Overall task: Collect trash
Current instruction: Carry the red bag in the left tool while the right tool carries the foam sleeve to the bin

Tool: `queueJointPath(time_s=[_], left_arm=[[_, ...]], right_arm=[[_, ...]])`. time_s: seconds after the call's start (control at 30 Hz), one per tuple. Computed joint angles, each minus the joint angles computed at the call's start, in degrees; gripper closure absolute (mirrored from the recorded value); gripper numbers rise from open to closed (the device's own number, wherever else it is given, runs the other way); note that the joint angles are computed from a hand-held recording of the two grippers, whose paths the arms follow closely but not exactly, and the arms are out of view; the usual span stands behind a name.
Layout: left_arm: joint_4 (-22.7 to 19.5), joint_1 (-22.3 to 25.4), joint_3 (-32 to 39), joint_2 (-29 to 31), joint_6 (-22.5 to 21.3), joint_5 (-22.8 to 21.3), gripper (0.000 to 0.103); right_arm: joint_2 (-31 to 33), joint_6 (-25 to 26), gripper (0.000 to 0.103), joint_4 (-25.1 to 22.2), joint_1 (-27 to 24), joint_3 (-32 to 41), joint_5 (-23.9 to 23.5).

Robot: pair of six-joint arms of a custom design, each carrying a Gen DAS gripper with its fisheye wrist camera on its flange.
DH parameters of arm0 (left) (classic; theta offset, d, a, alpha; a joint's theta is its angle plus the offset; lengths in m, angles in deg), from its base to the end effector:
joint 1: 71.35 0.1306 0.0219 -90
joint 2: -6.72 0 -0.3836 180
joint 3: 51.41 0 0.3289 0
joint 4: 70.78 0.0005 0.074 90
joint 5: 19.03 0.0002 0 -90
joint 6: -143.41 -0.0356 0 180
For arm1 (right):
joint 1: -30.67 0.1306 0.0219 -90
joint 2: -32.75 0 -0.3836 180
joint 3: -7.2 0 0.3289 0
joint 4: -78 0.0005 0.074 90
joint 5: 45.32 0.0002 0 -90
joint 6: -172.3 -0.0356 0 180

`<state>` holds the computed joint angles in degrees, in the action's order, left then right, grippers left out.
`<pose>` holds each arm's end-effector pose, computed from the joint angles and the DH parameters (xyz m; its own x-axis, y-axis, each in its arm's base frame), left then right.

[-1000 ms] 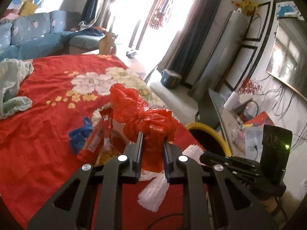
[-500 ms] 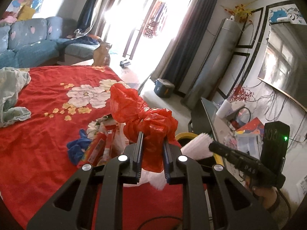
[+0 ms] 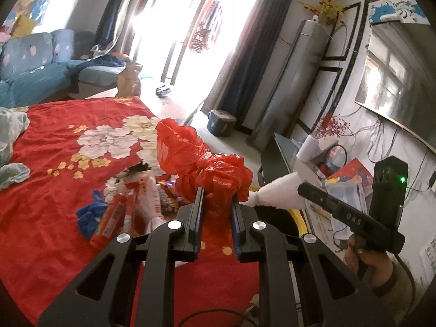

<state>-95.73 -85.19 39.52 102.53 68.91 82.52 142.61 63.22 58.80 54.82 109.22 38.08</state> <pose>0.4670 -0.1229 0.4299 -0.5731 -0.1285 -0.8093 0.2593 0.9085 -0.3278 0.5235 0.2387 0.3966 -0.5554 0.1068 -0.8247 -0.3368 0.8779 0.3405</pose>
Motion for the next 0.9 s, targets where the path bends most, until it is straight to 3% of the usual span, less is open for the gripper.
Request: queueJointPath(time_s=[0.9], left_arm=[[-2.3,-6.6,6.9,6.5,-5.2,1.5,0.087]], right_arm=[[-4.7,-6.0,0.101,5.9,-6.0,-6.8,6.9]])
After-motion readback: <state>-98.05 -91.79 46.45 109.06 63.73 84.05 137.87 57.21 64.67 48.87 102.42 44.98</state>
